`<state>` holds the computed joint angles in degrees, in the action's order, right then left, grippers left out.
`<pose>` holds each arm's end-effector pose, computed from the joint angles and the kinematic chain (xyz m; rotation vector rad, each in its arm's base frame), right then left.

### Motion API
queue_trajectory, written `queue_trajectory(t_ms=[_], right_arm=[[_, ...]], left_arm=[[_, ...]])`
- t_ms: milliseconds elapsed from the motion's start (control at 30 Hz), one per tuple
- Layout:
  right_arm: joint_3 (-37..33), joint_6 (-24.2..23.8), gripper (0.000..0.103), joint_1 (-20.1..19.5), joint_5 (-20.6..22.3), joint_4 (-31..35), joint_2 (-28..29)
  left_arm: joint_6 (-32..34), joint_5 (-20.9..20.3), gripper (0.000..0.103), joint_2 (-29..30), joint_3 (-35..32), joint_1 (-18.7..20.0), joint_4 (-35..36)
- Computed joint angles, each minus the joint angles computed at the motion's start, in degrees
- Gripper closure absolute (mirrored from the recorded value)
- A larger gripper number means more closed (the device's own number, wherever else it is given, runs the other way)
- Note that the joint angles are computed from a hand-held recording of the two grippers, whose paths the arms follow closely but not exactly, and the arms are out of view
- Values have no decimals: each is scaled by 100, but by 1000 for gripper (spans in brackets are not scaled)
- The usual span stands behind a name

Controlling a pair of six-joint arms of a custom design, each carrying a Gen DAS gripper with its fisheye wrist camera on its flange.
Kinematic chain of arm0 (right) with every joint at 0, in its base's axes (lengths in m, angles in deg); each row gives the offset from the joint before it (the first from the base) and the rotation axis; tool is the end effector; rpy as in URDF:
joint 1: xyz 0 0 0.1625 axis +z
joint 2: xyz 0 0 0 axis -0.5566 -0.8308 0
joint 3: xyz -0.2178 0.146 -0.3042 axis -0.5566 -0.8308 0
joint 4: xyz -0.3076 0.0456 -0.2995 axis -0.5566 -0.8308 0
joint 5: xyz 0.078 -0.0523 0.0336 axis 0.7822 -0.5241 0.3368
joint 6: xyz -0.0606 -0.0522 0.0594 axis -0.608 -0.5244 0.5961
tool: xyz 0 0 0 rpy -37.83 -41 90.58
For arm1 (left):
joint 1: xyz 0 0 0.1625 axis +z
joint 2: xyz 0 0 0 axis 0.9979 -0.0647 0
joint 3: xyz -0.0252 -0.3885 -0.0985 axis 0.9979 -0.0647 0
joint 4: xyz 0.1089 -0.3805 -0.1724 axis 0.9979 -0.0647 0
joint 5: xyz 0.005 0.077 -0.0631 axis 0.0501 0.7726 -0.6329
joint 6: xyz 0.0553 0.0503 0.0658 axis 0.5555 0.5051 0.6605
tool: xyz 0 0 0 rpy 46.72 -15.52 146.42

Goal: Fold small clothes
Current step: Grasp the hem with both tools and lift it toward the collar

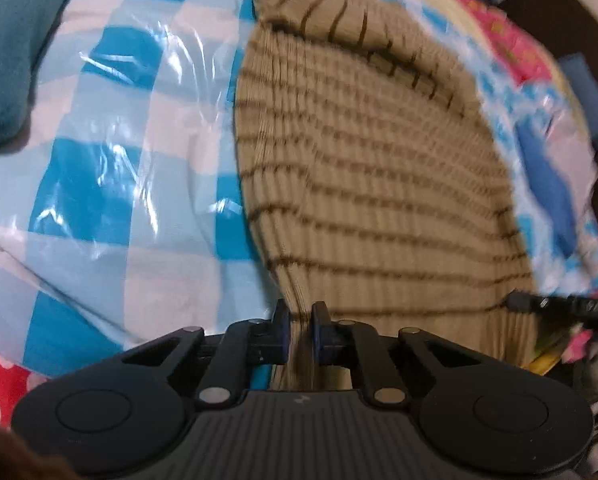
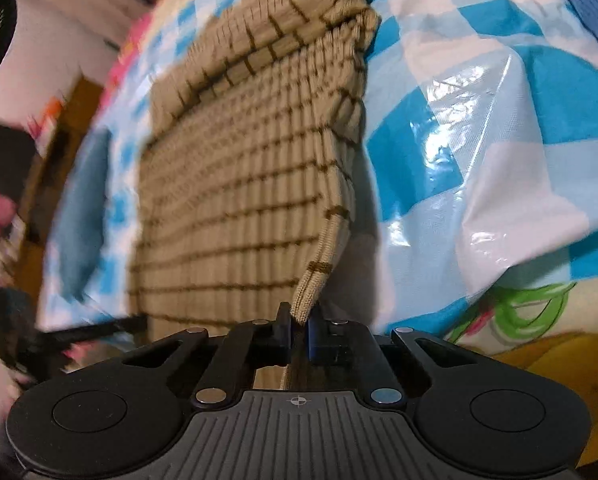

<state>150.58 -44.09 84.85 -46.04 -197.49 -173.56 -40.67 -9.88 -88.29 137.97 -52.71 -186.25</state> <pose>-0.0647 -0.3047 0.2707 -0.1137 -2.9471 0.5072 -0.1663 -0.3143 0.0534 0.1208 2.8371 -0.3793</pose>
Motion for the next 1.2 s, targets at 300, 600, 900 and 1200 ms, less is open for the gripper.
queue_trajectory(t_ms=[300, 600, 900, 1200], right_arm=[[-331, 307, 96, -442, 2365, 421, -25], [-860, 1221, 96, 229, 2682, -1247, 1257], [-1736, 2065, 96, 652, 2565, -2673, 2780], [-1826, 2072, 96, 744, 2130, -2729, 3148]], left_arm=[[679, -291, 89, 168, -319, 542, -1857], [1548, -430, 89, 721, -1150, 1100, -2617], [2137, 452, 89, 713, -1484, 1017, -1486], [2602, 880, 86, 365, -878, -95, 286]])
